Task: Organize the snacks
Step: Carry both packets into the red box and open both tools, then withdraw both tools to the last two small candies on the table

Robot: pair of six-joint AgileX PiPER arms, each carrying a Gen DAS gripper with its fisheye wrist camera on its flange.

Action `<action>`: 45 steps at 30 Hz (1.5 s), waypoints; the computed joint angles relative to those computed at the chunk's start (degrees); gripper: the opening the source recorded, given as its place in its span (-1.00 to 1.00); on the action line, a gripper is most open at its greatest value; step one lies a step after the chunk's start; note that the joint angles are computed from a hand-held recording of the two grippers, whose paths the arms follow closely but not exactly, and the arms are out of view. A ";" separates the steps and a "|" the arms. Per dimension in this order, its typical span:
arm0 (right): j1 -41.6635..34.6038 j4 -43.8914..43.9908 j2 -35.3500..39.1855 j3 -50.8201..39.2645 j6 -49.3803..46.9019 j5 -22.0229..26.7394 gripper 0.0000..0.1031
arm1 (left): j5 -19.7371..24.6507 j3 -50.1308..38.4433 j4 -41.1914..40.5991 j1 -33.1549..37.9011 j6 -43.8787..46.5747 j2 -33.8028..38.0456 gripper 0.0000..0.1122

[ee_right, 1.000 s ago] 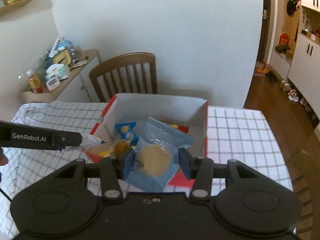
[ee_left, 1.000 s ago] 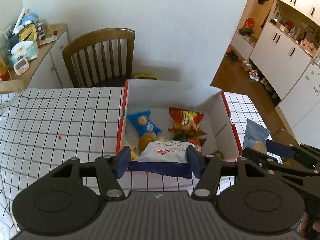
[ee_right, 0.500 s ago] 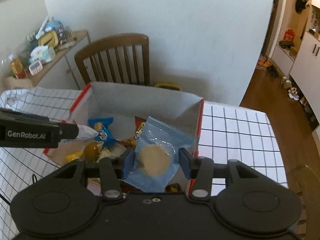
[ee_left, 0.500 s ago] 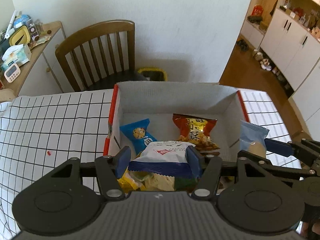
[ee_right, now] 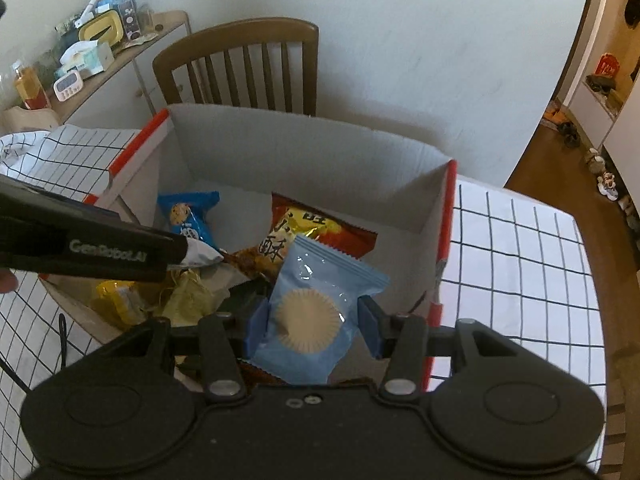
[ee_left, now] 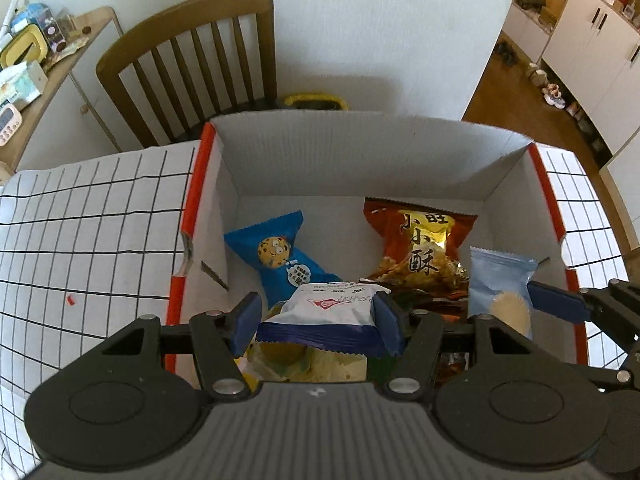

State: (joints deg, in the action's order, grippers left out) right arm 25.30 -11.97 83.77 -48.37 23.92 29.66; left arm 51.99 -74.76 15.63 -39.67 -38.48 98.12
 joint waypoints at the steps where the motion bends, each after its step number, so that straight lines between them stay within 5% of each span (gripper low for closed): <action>1: -0.14 0.50 0.38 -0.05 -0.43 -0.18 -0.07 | -0.09 -0.15 -0.04 0.05 0.12 0.46 0.08; 13: -0.62 1.13 2.62 0.15 -0.66 -1.04 -0.03 | -2.30 0.95 -2.38 1.13 1.77 2.16 0.08; 18: 0.41 -1.33 0.77 0.81 2.42 -0.78 0.27 | -3.21 2.78 -4.42 1.62 2.36 0.10 0.15; 25: 2.46 -3.18 -3.96 1.16 5.85 1.31 0.43 | -2.55 5.43 -3.26 0.27 0.45 -5.82 0.16; 36: 8.16 -5.81 -15.34 1.94 12.83 9.03 0.57 | 1.65 9.43 -0.54 -3.69 -2.35 -18.39 0.16; 45: 22.02 -13.41 -25.48 2.44 25.46 19.84 0.69 | 7.96 11.84 3.85 -12.60 -8.74 -28.99 0.16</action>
State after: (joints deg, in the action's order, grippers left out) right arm 47.32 -25.38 58.29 -45.93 49.38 49.50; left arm 59.95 -62.92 19.48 -52.27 -47.22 69.13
